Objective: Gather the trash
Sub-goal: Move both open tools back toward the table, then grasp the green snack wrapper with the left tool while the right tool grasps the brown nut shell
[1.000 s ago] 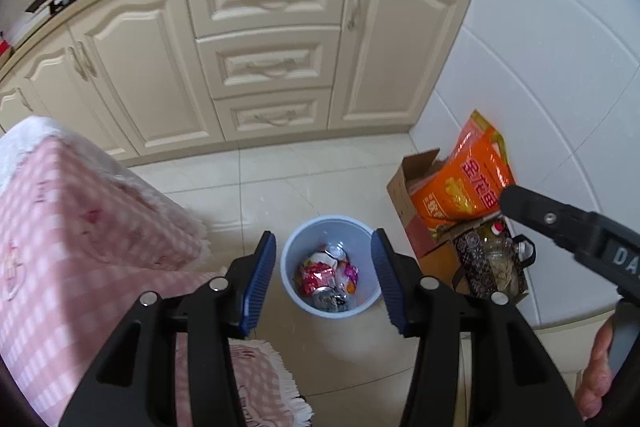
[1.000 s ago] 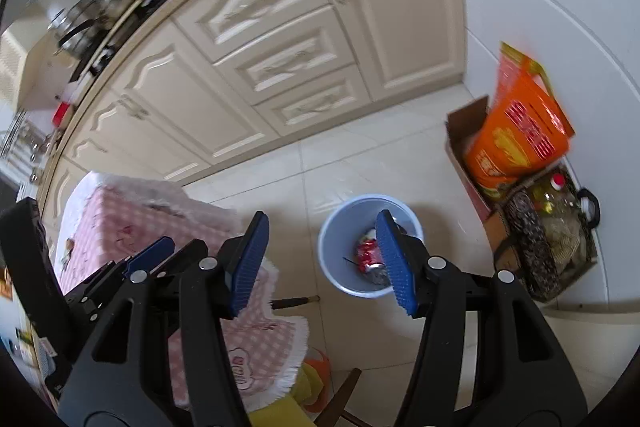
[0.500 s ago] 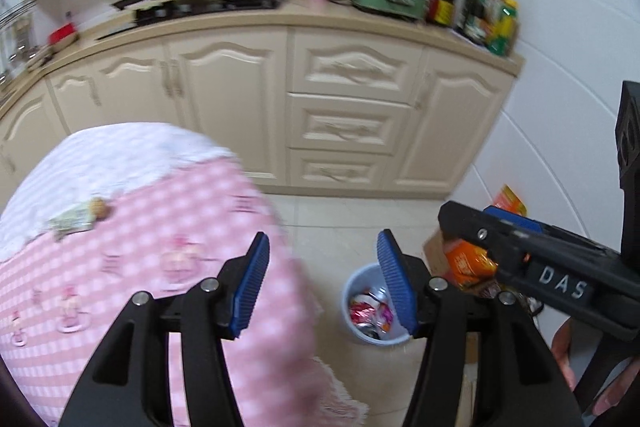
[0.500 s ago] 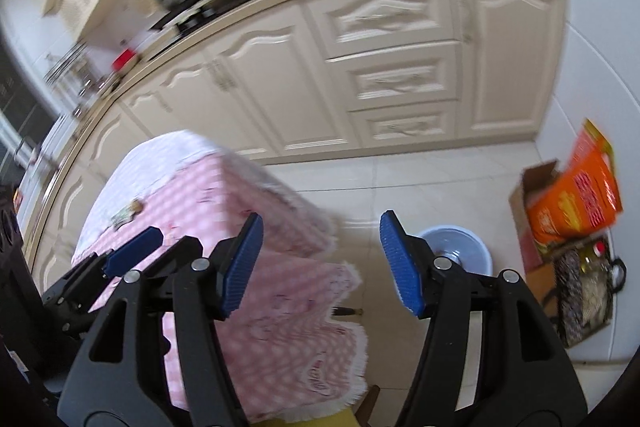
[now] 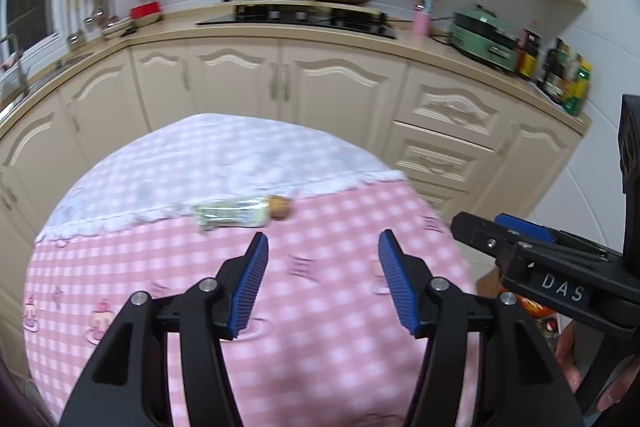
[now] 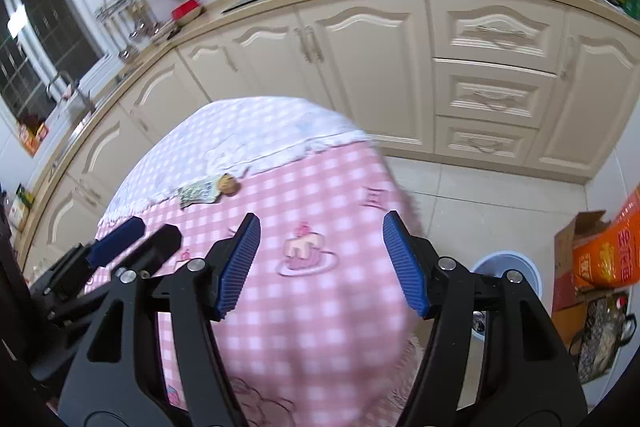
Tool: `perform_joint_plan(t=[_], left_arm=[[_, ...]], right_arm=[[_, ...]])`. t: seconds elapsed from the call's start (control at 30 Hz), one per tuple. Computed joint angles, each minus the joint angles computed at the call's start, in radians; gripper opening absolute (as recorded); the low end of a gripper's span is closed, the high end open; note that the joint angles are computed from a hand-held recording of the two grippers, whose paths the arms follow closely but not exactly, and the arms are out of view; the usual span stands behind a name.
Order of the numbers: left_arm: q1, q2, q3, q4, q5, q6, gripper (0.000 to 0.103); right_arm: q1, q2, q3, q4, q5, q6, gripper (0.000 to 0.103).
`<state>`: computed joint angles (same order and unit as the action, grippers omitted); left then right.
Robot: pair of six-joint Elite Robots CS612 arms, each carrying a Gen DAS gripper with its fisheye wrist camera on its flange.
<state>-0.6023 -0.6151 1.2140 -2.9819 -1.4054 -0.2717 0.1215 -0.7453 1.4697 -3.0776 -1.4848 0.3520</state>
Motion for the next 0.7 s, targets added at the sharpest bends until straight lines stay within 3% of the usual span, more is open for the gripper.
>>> perform_joint_plan(t=[0.3, 0.5, 0.7], left_arm=[[0.062, 0.019, -0.027, 0.075, 0.013, -0.036, 0.059], [0.096, 0.049, -0.086, 0.147, -0.042, -0.040, 0.063], [0.116, 0.086, -0.147, 0.203, -0.069, -0.034, 0.064]], right_arm=[[0.041, 0.111, -0.195, 0.152, 0.004, -0.111, 0.064], [0.053, 0.180, -0.322, 0.250, 0.035, -0.183, 0.063], [0.063, 0.238, -0.428, 0.331, 0.033, -0.232, 0.042]])
